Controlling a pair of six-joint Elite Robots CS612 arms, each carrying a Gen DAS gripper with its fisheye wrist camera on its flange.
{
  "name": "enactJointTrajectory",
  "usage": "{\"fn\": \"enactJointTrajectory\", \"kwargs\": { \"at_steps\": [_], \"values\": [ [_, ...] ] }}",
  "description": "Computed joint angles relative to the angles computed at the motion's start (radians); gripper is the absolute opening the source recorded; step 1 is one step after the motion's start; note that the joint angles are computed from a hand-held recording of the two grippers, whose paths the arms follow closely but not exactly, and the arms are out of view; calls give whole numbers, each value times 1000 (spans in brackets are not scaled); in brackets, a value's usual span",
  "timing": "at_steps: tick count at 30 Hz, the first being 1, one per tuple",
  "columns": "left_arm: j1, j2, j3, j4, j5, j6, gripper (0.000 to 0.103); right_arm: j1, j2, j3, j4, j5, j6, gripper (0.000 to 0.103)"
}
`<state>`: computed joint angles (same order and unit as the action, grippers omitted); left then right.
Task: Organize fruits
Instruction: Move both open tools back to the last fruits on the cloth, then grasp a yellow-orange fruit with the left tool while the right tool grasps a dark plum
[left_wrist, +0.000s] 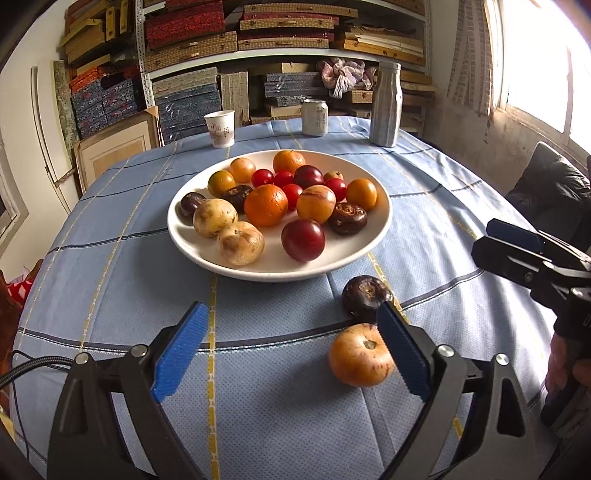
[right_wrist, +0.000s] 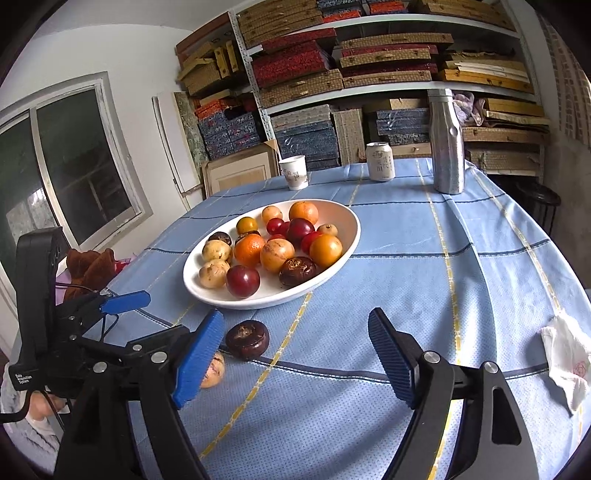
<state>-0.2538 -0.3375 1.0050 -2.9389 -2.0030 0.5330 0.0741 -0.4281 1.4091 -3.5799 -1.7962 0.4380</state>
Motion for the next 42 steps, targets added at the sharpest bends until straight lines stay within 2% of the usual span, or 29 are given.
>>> {"fn": "enactJointTrajectory", "kwargs": {
  "at_steps": [10, 11, 15, 24, 27, 31, 35, 37, 42],
  "values": [
    [-8, -4, 1, 52, 16, 54, 91, -1, 0, 4, -5, 2, 9, 83],
    [-9, -4, 0, 55, 16, 57, 89, -1, 0, 5, -8, 2, 10, 83],
    [-13, -6, -2, 98, 23, 91, 71, -1, 0, 5, -9, 2, 12, 83],
    [-13, -8, -8, 145, -2, 123, 63, -1, -2, 7, -8, 5, 13, 84],
    [-11, -6, -16, 173, -16, 132, 62, -2, -2, 7, -6, 6, 14, 84],
    [-7, -12, -18, 252, -60, 181, 62, -3, -1, 7, -4, 11, 19, 84],
    [-11, -21, -4, 274, -66, 220, 61, -4, -1, 8, -2, 15, 29, 84],
    [-10, -19, -15, 317, -81, 232, 56, -5, -1, 8, -3, 17, 29, 84],
    [-14, -26, -10, 375, -108, 286, 33, -5, -1, 8, -2, 16, 32, 84]
  ]
}}
